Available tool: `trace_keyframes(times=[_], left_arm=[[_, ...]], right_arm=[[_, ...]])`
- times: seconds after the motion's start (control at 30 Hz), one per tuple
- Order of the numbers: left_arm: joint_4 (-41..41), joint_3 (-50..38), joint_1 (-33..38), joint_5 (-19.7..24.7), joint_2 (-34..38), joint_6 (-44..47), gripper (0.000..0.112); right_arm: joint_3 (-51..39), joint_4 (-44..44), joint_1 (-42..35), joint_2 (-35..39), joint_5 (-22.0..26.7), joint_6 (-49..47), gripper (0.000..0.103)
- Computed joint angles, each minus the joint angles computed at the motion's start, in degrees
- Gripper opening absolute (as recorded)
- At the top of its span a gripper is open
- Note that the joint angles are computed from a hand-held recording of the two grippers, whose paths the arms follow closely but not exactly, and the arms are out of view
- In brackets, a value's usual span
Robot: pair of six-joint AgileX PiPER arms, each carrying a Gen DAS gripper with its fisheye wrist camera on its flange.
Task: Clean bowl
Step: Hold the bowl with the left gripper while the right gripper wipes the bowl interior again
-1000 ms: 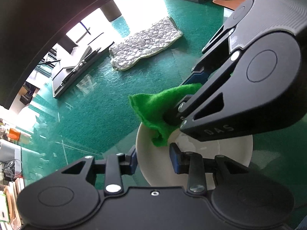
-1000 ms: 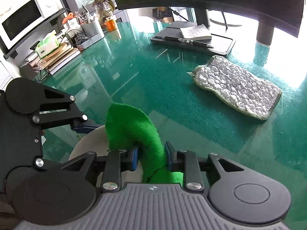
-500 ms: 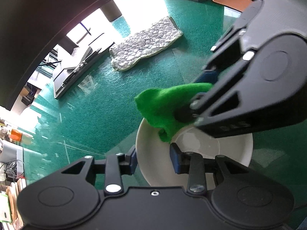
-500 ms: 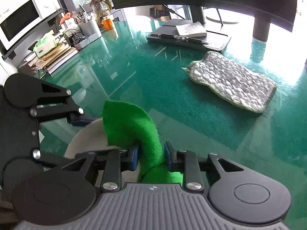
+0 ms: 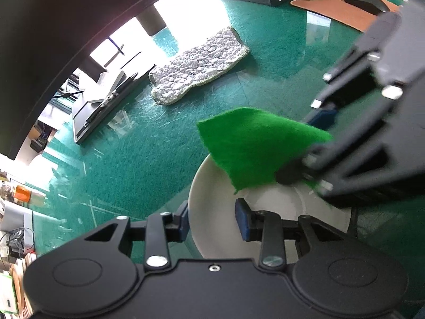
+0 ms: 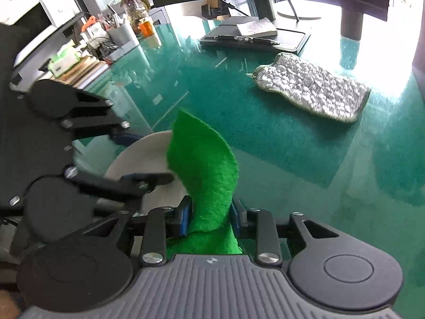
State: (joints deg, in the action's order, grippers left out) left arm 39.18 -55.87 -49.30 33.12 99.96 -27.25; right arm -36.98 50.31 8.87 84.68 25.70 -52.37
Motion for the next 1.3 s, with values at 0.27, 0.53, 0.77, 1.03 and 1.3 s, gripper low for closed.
trace_keyframes(times=[0.27,0.53,0.77,1.03,1.3], left_arm=[[0.89,0.48,-0.18,-0.28,-0.13,-1.06,0.034],[0.43,0.53,-0.31,-0.7,-0.24,-0.8,0.034],[1.12,1.01,-0.67,-1.08,-0.49,-0.84,0.034],[1.94,1.46,-0.76,-1.45,-0.63,-1.95,0.034],[2.54,1.63,-0.73,-1.73,-0.63,-3.06,0.035]], right_arm=[[-2.43,2.61,3.06,2.86,-2.07,-3.09,0.029],[4.62,4.65,-2.81,-3.94,4.34,-5.18,0.031],[5.16,2.84,-1.91,-5.3,2.43,-1.94,0.031],[0.45,8.59,-3.11,0.49,2.26,-6.14,0.041],[7.17,20.5,-17.85,-9.65,14.61,-21.63,0.063]])
